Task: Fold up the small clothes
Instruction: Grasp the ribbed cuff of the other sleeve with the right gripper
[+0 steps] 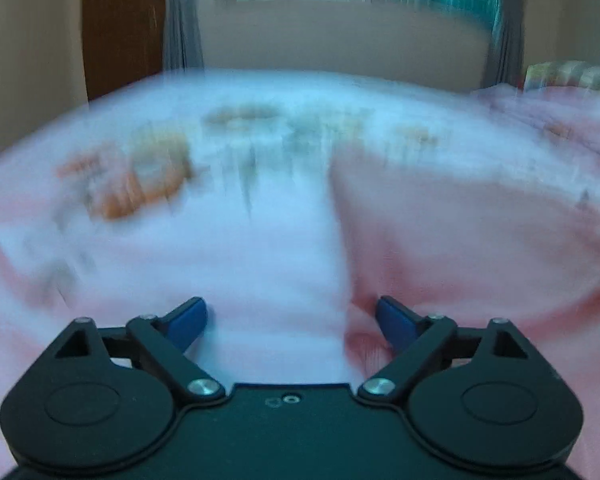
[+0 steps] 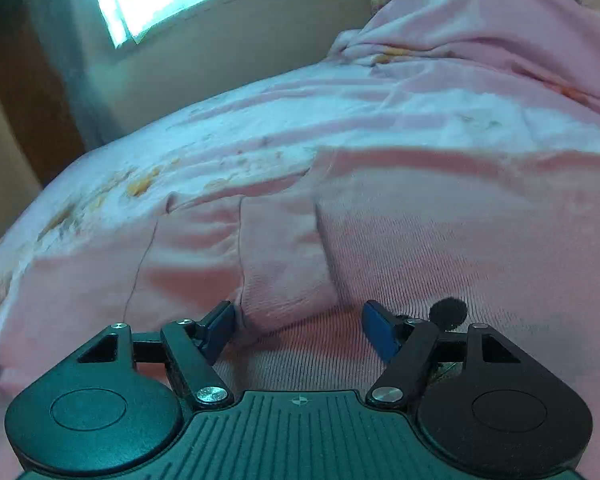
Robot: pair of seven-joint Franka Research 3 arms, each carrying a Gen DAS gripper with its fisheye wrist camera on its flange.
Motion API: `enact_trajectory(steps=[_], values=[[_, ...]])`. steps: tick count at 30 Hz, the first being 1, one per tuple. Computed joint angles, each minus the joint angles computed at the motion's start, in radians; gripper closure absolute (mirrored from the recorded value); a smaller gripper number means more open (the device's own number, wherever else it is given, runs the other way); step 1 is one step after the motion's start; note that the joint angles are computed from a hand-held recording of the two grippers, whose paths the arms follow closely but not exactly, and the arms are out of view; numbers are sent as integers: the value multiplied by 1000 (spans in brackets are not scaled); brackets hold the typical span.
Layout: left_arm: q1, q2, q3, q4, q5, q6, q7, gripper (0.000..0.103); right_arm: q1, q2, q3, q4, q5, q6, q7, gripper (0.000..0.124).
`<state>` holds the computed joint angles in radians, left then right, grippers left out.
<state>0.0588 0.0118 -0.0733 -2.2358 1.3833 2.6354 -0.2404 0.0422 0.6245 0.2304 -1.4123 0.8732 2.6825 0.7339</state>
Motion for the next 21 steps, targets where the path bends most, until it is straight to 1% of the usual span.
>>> enact_trajectory(steps=[1, 2, 3, 4, 6, 7, 8, 9, 10, 11, 13, 14, 15, 17, 19, 20, 21], values=[[-3, -23, -2, -18, 59, -7, -55, 14, -44, -27, 39, -31, 76, 15, -55, 54], [-5, -54, -7, -43, 96, -20, -70, 12, -122, -58, 108, -70, 222, 44, -170, 54], [-9, -86, -17, -72, 117, -45, -69, 9, -183, -81, 147, -96, 346, 53, -278, 54], [-11, -116, -27, -103, 121, -73, -60, 8, -217, -101, 151, -114, 426, 71, -346, 54], [-4, -184, -34, -177, 148, -78, -86, 5, -282, -115, 138, -129, 572, 99, -479, 54], [-1, -210, -40, -204, 141, -94, -92, 3, -296, -113, 117, -125, 613, 124, -503, 54], [0, -236, -49, -233, 126, -123, -96, 2, -304, -99, 82, -107, 633, 162, -487, 54], [1, -260, -59, -260, 113, -152, -108, 2, -312, -78, 41, -83, 625, 178, -429, 54], [4, -273, -64, -274, 95, -169, -117, 1, -311, -56, -6, -58, 595, 190, -341, 54], [9, -283, -59, -286, 66, -169, -121, 1, -305, -29, -58, -29, 548, 193, -230, 54], [23, -289, -41, -300, -5, -135, -115, 1, -320, 31, -115, 41, 479, 192, -41, 54], [33, -286, -35, -304, -16, -107, -120, 1, -323, 67, -146, 81, 419, 180, 71, 54], [43, -281, -35, -304, -11, -86, -127, 1, -338, 101, -171, 126, 366, 139, 164, 54], [62, -273, -31, -305, -3, -54, -135, 1, -354, 176, -199, 226, 290, 100, 301, 54], [77, -265, -30, -301, 0, -30, -140, 1, -387, 239, -171, 310, 269, 73, 324, 54], [81, -265, -31, -303, 1, -25, -142, 1, -399, 279, -163, 371, 244, 43, 349, 54], [84, -266, -34, -306, 2, -25, -145, 1, -399, 310, -162, 418, 214, 26, 384, 55]])
